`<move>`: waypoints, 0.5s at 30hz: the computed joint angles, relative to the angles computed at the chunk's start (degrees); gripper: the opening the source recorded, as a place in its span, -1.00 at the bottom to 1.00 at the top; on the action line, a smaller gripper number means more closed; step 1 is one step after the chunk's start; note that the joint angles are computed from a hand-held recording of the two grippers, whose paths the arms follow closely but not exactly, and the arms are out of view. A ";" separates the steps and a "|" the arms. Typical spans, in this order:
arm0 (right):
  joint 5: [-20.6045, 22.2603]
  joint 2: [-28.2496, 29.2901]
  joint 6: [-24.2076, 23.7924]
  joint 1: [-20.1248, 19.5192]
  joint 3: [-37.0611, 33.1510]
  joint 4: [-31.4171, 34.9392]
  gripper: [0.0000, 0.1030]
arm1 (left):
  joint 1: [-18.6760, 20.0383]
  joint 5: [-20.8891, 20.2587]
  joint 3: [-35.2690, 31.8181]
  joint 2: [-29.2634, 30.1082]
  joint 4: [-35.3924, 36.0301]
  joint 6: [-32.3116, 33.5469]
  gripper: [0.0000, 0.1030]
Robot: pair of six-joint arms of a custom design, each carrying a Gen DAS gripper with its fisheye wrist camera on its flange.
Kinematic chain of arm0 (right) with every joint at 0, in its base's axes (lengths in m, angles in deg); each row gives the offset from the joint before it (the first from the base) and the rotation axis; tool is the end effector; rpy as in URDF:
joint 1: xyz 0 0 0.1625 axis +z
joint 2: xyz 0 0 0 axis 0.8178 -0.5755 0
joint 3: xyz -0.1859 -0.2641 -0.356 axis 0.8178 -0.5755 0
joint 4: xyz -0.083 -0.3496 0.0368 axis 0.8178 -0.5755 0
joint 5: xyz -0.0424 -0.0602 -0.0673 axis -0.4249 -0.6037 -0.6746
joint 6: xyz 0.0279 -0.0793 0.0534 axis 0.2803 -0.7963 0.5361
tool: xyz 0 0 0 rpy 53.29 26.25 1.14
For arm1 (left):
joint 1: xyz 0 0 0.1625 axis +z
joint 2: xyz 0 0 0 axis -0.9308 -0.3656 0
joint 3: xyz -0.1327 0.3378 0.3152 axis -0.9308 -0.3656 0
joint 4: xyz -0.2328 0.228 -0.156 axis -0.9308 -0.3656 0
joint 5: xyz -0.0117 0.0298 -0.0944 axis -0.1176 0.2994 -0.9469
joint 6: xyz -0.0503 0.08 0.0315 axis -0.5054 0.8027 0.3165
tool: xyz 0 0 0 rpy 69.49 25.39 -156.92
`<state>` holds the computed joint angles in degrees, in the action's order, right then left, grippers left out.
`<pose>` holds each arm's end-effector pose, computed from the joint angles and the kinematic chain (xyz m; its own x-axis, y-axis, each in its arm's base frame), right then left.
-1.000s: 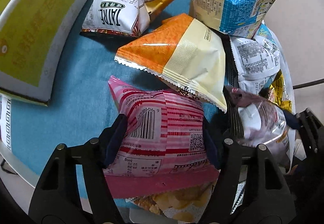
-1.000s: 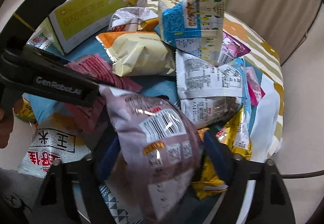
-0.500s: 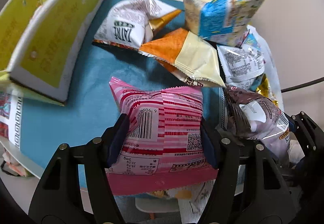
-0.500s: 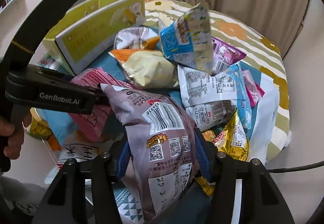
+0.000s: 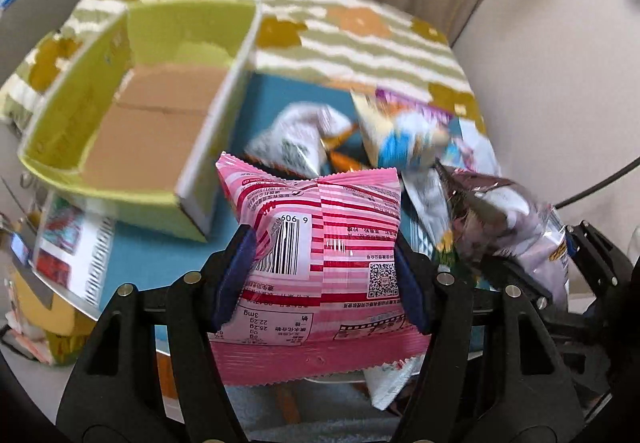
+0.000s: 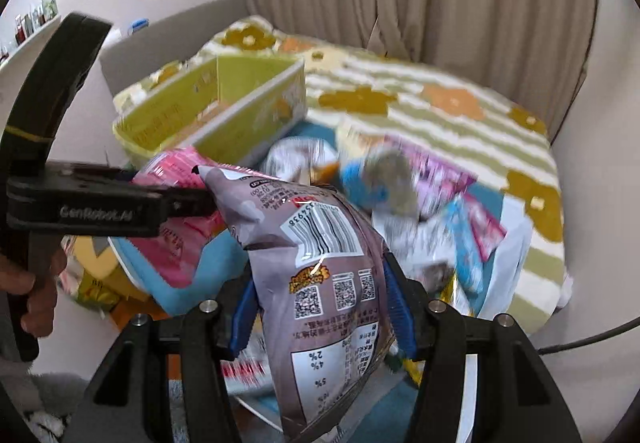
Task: Organize snacks
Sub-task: 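Carry both bags over the yellow box and open both tools to drop them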
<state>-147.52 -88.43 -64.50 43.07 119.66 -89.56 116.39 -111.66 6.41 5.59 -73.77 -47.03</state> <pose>0.2226 -0.7685 0.2674 -0.3885 -0.8607 0.3290 -0.9090 0.4165 0.0163 -0.3352 -0.6948 0.1582 -0.7235 -0.5359 -0.4352 -0.0588 0.6759 -0.7346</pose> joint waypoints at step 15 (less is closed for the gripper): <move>-2.24 11.64 16.33 10.56 -12.96 -1.12 0.02 | 4.47 4.63 10.80 -14.76 -13.44 21.30 0.21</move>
